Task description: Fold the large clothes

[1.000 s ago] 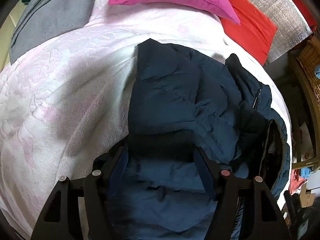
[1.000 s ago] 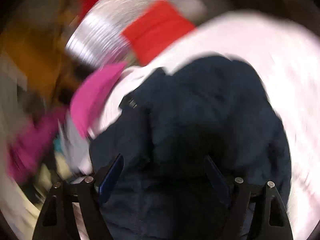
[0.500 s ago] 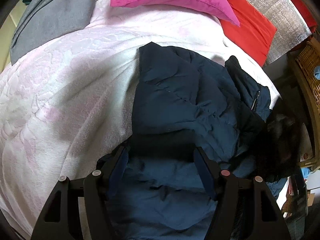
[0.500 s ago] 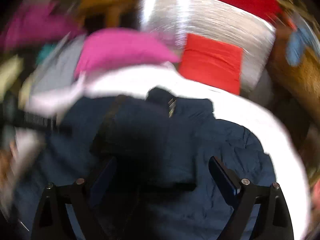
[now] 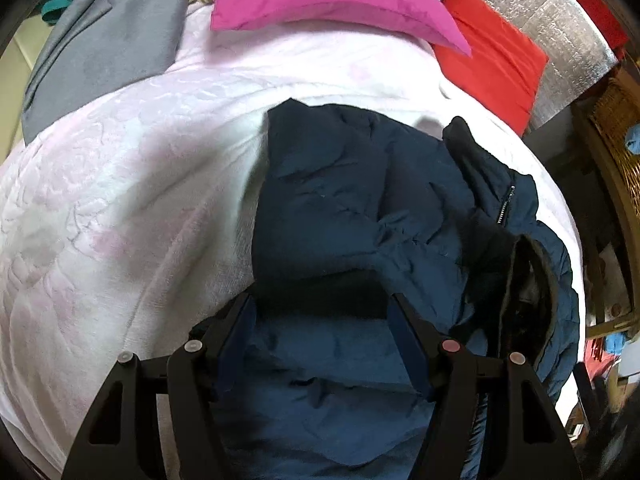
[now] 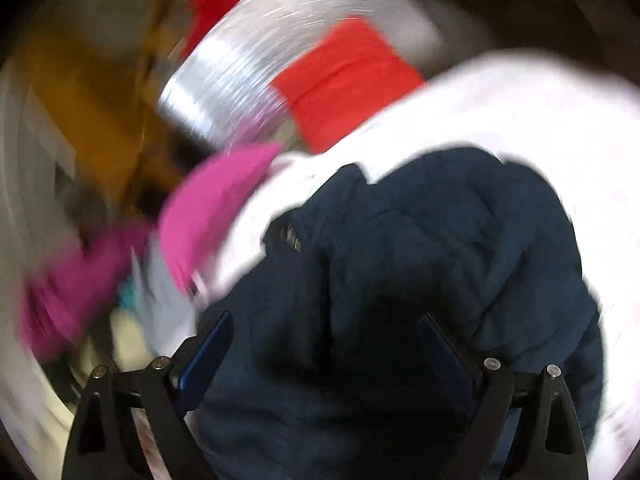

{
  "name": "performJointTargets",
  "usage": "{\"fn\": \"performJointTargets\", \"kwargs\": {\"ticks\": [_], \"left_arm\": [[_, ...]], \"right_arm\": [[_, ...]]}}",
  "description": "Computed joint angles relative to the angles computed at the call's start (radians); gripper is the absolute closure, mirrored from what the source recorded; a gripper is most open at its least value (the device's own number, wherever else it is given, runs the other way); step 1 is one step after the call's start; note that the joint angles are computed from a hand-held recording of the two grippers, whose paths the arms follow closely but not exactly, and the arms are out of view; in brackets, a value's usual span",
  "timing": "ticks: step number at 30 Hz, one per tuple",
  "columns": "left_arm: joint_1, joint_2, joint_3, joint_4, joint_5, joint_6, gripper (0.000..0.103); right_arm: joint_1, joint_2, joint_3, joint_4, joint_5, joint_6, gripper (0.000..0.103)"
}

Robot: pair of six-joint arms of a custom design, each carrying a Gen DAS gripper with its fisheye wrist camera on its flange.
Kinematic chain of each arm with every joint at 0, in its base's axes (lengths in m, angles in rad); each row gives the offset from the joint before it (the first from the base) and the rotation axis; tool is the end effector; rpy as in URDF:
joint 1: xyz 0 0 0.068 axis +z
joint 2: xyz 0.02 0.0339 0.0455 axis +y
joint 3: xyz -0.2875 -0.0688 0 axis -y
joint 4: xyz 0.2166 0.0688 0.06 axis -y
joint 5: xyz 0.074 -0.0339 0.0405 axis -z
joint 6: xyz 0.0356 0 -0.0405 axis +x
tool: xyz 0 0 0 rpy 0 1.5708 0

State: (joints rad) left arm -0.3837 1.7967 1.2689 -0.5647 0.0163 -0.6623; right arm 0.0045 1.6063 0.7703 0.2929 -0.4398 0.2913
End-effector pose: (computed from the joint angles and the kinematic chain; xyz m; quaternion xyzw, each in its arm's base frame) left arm 0.3264 -0.1324 0.2391 -0.1330 0.9624 -0.1252 0.2012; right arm 0.3108 0.0166 0.2254 0.0153 0.8565 0.2586 0.4465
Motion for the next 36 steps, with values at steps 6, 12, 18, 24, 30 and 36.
{"fn": "performJointTargets", "kwargs": {"ticks": [6,12,18,24,30,36], "left_arm": [[0.001,0.006,0.006,0.002,-0.011,-0.011,0.034],[0.005,0.003,0.002,-0.001,-0.008,-0.012,0.034],[0.008,0.003,0.002,0.003,-0.007,-0.007,0.034],[0.006,0.006,0.004,0.007,0.001,-0.005,0.034],[-0.005,0.011,0.012,0.006,-0.001,-0.006,0.034],[-0.007,0.018,0.011,0.012,-0.006,-0.006,0.034]], "right_arm": [[0.291,0.001,0.063,-0.102,0.38,-0.339,0.003],[0.414,0.114,0.157,-0.101,0.625,-0.493,0.003],[0.223,0.097,0.196,-0.064,0.394,-0.138,0.004],[-0.049,0.211,0.252,-0.109,0.075,0.173,0.004],[-0.259,0.264,0.081,0.211,-0.306,0.429,0.004],[-0.316,0.369,0.093,0.326,-0.494,0.613,0.005]]}}
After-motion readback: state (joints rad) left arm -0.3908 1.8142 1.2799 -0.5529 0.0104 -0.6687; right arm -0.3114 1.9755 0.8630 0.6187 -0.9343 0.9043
